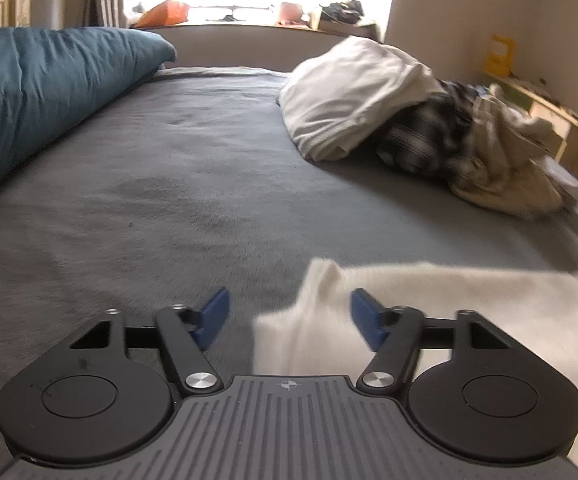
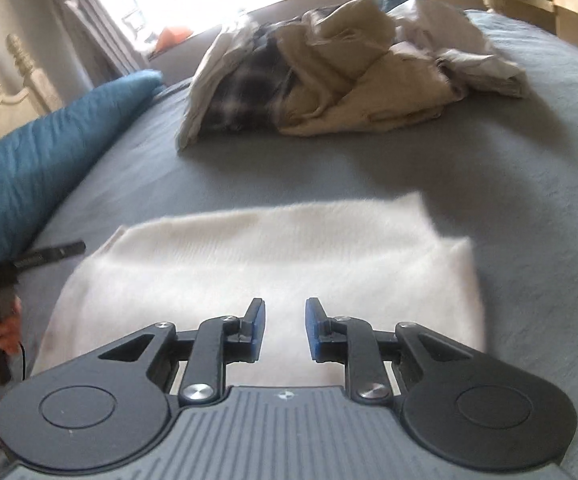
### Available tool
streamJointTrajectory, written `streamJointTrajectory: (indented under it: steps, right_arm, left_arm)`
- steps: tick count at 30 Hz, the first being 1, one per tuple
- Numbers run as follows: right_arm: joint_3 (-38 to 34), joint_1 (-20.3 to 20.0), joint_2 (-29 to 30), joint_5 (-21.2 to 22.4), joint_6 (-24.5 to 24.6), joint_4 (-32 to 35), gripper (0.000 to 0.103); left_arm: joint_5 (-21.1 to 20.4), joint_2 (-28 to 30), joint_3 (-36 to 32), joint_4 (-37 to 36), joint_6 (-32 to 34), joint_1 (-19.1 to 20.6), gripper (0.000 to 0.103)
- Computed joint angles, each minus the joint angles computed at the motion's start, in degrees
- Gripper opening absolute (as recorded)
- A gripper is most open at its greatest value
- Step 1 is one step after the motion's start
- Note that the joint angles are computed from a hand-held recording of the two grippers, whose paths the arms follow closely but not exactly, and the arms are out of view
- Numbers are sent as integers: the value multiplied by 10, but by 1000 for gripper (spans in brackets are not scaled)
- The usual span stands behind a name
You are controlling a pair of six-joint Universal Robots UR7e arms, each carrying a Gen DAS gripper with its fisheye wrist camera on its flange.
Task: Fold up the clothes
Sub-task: 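Open both grippers and lift them above the folded fleece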
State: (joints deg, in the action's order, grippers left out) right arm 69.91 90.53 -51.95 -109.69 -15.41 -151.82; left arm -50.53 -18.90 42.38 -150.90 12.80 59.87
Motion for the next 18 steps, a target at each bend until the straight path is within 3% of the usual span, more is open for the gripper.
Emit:
streamJointTrajectory:
  steps: [3, 9, 14, 18]
  right_arm:
    - [6, 9, 9, -15, -13, -8, 40]
    - [8, 34, 45, -84, -44, -76, 52]
    - [-1, 47, 79, -138, -72, -133, 66]
    - [2, 51, 101, -165, -107, -184, 74]
  left_arm:
    - [36, -38, 50, 52, -33, -13, 97]
    - [91, -78, 118, 109, -107, -29, 102]
    - [125, -64, 109, 168, -161, -33, 102]
    - [140, -57, 116, 156, -143, -34, 103]
